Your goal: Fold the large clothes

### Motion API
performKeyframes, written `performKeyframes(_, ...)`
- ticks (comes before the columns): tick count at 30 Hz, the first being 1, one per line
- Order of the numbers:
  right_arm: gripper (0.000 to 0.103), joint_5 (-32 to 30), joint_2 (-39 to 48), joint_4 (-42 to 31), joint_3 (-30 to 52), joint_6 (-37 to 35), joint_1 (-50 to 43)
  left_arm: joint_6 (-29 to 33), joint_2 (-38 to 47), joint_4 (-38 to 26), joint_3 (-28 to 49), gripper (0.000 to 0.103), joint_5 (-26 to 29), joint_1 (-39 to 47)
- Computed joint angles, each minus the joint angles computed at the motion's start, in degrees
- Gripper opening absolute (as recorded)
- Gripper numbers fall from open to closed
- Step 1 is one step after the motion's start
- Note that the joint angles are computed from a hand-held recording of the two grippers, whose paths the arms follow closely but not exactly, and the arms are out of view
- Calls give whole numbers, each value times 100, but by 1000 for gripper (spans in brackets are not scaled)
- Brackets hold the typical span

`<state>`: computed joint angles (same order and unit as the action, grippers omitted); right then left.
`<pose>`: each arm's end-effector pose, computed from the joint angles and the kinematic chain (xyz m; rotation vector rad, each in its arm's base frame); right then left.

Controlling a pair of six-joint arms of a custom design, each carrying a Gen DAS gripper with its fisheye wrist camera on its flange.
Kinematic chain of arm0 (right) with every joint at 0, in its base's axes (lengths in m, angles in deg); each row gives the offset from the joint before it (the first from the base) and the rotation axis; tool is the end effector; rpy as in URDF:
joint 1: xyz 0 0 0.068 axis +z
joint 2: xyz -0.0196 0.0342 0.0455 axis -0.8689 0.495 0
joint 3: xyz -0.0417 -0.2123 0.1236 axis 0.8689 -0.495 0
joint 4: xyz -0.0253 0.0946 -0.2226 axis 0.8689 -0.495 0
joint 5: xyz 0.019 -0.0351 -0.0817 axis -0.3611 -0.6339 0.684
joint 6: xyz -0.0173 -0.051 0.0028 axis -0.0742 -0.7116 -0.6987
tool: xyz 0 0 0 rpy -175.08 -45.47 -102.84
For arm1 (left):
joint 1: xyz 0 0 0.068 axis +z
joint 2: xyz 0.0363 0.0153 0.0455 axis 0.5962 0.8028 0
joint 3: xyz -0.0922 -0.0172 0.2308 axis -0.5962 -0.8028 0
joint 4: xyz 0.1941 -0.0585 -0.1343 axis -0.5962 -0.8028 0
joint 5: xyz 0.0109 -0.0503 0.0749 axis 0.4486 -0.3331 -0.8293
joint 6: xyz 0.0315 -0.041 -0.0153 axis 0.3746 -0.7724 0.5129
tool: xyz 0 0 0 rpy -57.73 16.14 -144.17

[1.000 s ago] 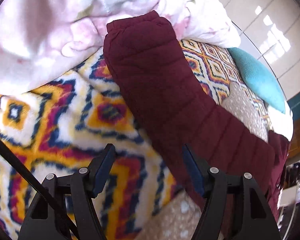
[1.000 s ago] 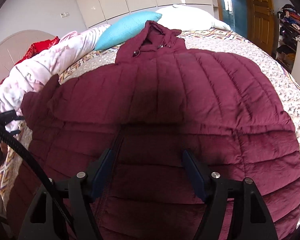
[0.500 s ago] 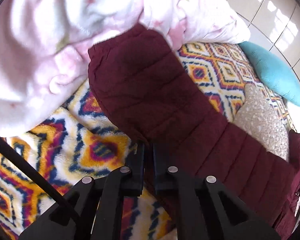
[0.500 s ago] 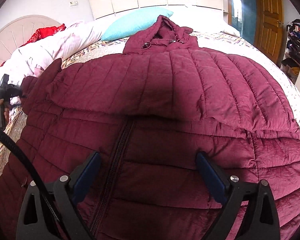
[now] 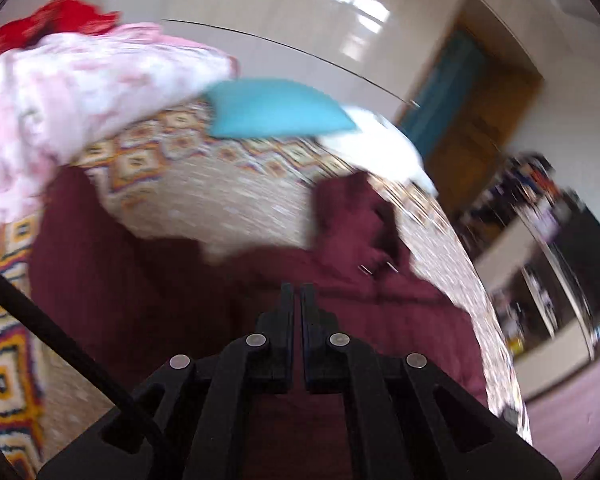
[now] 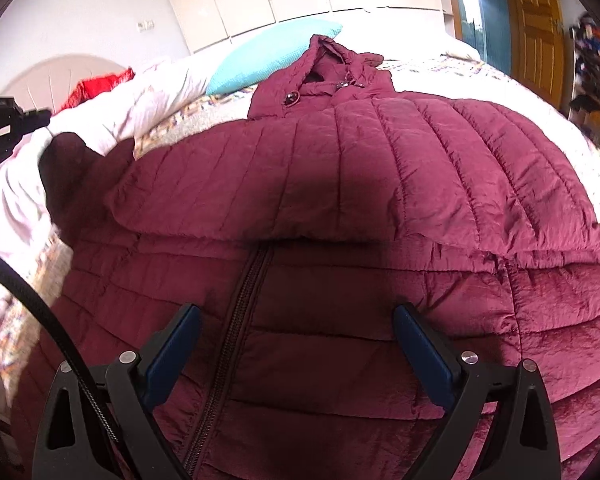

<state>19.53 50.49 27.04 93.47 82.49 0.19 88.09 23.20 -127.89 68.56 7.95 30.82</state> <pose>0.1335 0.1934 0.1433 0.3864 2.3506 0.1919 0.3473 -0.0537 0.3138 0.4090 2.3306 -0.6885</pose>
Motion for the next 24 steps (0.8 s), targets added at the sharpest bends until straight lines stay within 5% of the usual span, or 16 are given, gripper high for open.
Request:
performKeyframes(6,99,14,-72,97,-73,59,31,87,-1102,734,-2176,3,-830,-1137)
performKeyframes(13,99,8,-75,74,-77,46,23,359,-2407,1104,-3890,49,-820,97)
performKeyframes(18,99,17,243,-325,280,64,30,772,-1276,946,-3085,55,-554,1681)
performKeyframes(24,100,11,638,-771,706,5,-19,27,1129,454,-500,67,395,2730)
